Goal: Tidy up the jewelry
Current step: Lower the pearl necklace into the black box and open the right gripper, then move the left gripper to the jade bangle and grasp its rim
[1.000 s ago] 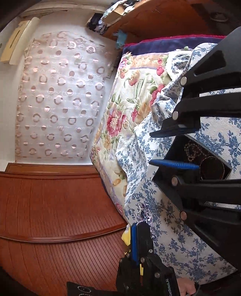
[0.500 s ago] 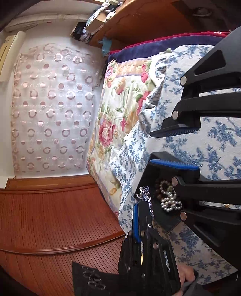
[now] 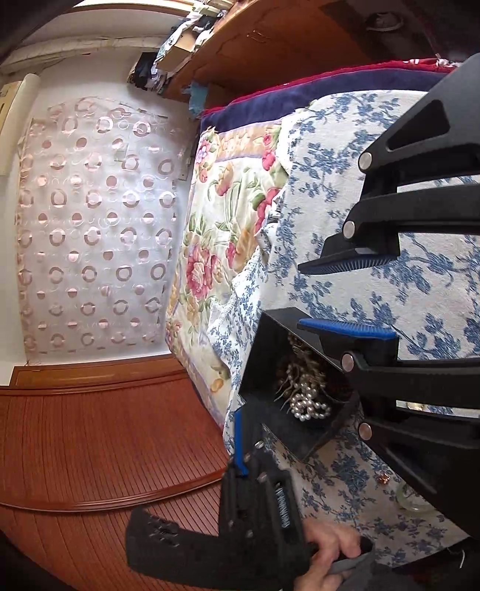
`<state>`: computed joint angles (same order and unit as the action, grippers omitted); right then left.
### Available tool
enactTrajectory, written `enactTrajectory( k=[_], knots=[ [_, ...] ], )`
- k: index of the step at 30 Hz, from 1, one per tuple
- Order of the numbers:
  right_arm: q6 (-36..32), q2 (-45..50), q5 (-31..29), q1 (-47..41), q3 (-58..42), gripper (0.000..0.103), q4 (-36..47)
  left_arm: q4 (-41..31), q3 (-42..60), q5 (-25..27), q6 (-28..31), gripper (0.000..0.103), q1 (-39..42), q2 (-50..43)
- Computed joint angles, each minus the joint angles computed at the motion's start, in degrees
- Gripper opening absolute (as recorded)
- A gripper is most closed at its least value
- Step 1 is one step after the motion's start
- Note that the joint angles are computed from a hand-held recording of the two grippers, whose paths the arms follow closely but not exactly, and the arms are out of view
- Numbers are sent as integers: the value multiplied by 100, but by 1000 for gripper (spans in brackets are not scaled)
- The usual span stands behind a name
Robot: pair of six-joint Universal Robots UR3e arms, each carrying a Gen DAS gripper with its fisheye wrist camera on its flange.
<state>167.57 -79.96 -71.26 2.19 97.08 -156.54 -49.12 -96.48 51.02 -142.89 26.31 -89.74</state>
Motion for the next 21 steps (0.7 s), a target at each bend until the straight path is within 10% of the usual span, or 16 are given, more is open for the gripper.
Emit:
enactTrajectory(
  k=[21],
  knots=[
    [653,-1197,-440,924,2235,27,-807,-3807,-2006,-897,3293,24,2875,3505]
  ],
)
